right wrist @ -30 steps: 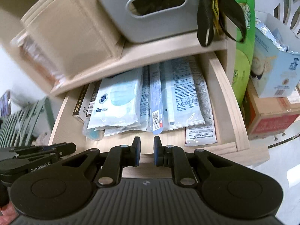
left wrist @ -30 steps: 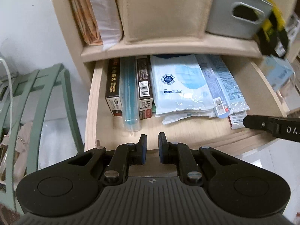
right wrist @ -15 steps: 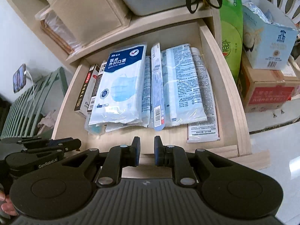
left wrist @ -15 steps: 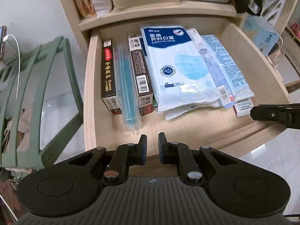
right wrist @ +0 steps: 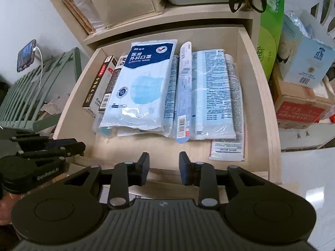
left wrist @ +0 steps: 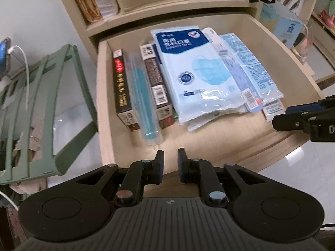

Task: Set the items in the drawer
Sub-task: 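Release the knob and raise the right gripper to the upper shelf, then grasp the blue roll of bags on the upper shelf with the right gripper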

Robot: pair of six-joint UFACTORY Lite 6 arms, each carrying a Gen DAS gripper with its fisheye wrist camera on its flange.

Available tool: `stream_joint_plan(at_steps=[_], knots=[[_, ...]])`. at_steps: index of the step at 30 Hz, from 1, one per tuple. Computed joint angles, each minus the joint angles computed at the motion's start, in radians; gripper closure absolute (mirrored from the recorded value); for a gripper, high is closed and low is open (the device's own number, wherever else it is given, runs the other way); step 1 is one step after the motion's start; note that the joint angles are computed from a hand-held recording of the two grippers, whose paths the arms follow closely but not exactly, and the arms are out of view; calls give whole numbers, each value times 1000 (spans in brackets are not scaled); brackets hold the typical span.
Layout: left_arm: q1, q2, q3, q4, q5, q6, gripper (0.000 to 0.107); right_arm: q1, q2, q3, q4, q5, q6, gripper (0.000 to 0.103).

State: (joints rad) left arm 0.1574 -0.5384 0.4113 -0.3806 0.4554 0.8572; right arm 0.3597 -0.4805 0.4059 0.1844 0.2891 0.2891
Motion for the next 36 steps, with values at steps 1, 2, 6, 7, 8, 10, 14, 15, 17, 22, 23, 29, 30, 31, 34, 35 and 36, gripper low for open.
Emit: stream_joint_plan(at_steps=[1, 2, 6, 7, 8, 10, 14, 15, 17, 22, 23, 29, 30, 31, 34, 35, 36], knots=[[-4, -21, -5, 16, -10, -23, 45, -22, 6, 10, 68, 12, -52, 58], [0, -49, -9, 7, -15, -21, 29, -47, -2, 20, 120, 33, -89, 57], [-20, -109, 28, 5, -39, -73, 20, -62, -115, 61, -13, 55, 44, 41], [-43, -113, 46, 48, -50, -141, 17, -58, -153, 72, -117, 41, 132, 36], [-70, -115, 66, 104, -61, -221, 16, -62, -185, 80, -198, 26, 187, 32], [-108, -131, 108, 174, -62, -347, 16, -88, -239, 97, -350, -24, 283, 27], [-80, -163, 215, 24, 34, -260, 13, -211, -258, 183, -166, -94, 64, 27], [-57, -169, 245, -35, 73, -207, 12, -233, -262, 212, -62, -104, -9, 27], [-38, -178, 290, -86, 116, -168, 10, -267, -247, 294, 148, -93, -157, 27], [-66, -201, 378, -61, 116, -213, 8, -308, -45, 567, 234, -66, -373, 27], [-86, -204, 391, -26, 105, -242, 6, -302, 9, 616, 129, -78, -325, 27], [-159, -175, 441, 78, 63, -352, 6, -285, 572, 1139, -349, 73, -149, 74], [-174, -168, 446, 110, 55, -387, 6, -298, 676, 1244, -320, 121, -208, 76], [-181, -164, 447, 128, 48, -408, 6, -314, 780, 1349, -249, 159, -252, 76], [-173, -171, 433, 116, 43, -410, 6, -362, 1045, 1663, -90, 299, -353, 76], [-165, -176, 423, 89, 45, -386, 6, -357, 1116, 1767, -120, 344, -338, 74], [-163, -180, 413, 72, 48, -369, 6, -346, 1187, 1872, -184, 377, -310, 66]])
